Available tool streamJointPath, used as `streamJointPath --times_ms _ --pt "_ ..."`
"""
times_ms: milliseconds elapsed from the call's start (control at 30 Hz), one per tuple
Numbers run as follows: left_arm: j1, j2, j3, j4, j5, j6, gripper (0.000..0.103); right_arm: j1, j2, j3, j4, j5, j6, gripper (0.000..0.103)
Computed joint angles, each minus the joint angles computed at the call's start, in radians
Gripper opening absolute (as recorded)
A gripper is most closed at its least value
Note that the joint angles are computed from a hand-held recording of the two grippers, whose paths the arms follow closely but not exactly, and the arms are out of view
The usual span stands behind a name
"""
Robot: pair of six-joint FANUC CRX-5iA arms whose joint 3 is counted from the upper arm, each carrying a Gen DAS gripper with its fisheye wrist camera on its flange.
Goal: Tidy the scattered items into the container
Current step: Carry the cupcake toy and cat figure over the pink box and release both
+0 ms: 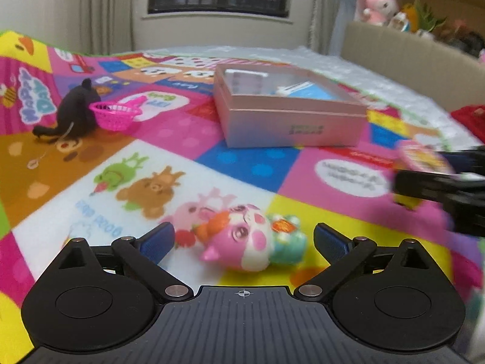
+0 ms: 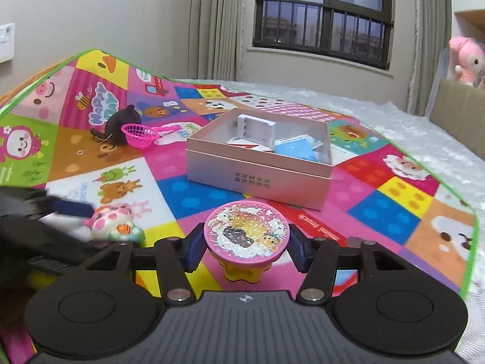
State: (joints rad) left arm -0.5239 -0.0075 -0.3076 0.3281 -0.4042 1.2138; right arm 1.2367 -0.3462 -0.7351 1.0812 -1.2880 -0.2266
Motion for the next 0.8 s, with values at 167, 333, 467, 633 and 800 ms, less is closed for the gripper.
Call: streamJointPath --times_ms 167,333,467,633,800 --pt "-0.014 0.005 0.014 -0.033 -0.007 -0.035 0.079 0.076 -0.035 -0.013 -0.036 -0.076 -0.028 0.056" --pt "-0.023 -0.035 -0.024 -0.012 -0.008 -0.140 0.078 0.106 -0.049 -0.013 -0.066 -0.103 -0.040 0.056" --pt "-0.018 -0.072 -0.059 0.062 -0.015 -0.222 0.078 0.127 -0.060 -0.012 -0.063 -0.112 -0.034 0.056" --pt "-0.015 -0.081 -0.053 0.093 0.020 -0.241 0.078 0.124 -0.085 -0.018 -0.023 -0.090 -0.039 0.056" --pt "-0.040 -0.041 -0.056 0.336 0.117 -0.433 0.078 0.070 -0.110 -0.022 0.026 -0.084 -0.029 0.056"
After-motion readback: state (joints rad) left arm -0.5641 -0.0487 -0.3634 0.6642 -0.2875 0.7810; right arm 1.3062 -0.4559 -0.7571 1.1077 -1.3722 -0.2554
